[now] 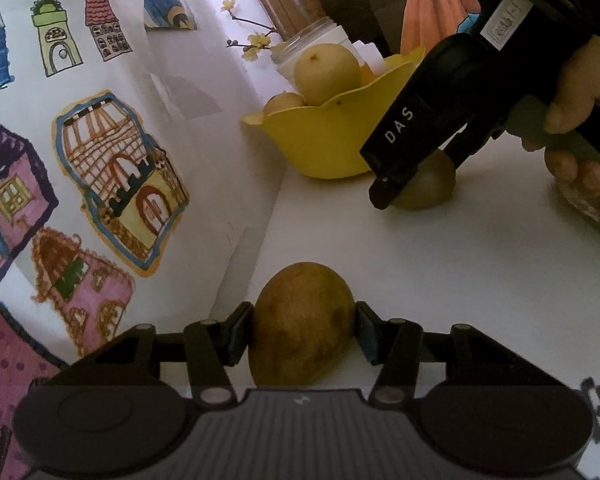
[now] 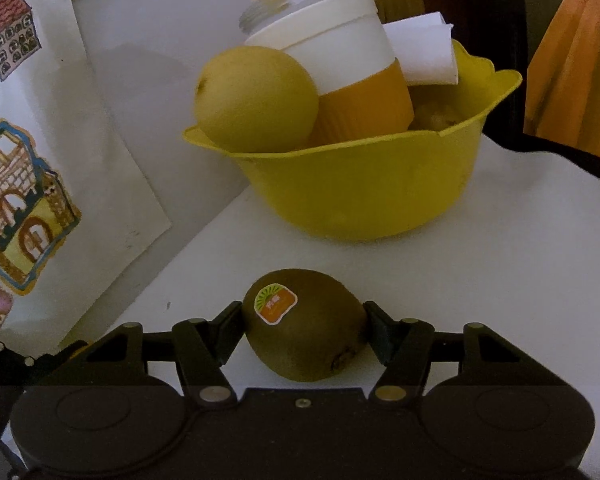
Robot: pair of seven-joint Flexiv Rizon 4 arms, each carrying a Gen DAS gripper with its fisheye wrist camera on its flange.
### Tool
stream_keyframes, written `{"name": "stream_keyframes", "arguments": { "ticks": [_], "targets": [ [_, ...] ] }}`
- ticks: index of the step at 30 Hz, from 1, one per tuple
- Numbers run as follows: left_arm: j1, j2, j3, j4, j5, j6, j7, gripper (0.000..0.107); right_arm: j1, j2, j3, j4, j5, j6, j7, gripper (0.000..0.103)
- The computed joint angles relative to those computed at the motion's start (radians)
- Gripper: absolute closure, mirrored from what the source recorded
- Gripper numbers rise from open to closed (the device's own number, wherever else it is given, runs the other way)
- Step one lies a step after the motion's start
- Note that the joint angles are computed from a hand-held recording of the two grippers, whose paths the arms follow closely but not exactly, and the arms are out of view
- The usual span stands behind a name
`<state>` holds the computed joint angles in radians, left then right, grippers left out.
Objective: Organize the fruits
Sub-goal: 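Lift both fruits and carry them over the metal tray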
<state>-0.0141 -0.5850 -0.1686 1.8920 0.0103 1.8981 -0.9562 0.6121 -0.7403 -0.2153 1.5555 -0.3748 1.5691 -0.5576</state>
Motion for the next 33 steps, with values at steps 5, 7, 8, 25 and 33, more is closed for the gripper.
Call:
{"name": "stream_keyframes", "arguments": {
  "ticks": [5, 7, 8, 25, 33],
  "targets": [
    [0.154, 0.039, -0.163, 0.064, 0.051, -0.032, -0.033, 0.049, -0.034, 0.025, 0.067, 0.024, 0.018, 0.006, -0.024, 0.038],
    [0.229, 0.053, -0.239, 0.095, 0.077, -0.042, -0.043, 0.049, -0.035, 0.035, 0.074, 0.038, 0.015, 0.006, -0.039, 0.038],
    [0.254, 0.059, -0.263, 0.107, 0.085, -0.046, -0.047, 0.049, -0.039, 0.04, 0.084, 0.045, 0.014, 0.004, -0.049, 0.038],
    [0.683, 0.11, -0.707, 0.296, 0.075, -0.117, -0.166, 0.049, -0.092, 0.124, 0.216, 0.167, 0.111, 0.173, -0.234, 0.038],
    [0.836, 0.136, -0.877, 0.366, 0.116, -0.11, -0.214, 0.049, -0.061, 0.225, 0.202, 0.318, 0.204, 0.271, -0.284, 0.038]
  ]
}}
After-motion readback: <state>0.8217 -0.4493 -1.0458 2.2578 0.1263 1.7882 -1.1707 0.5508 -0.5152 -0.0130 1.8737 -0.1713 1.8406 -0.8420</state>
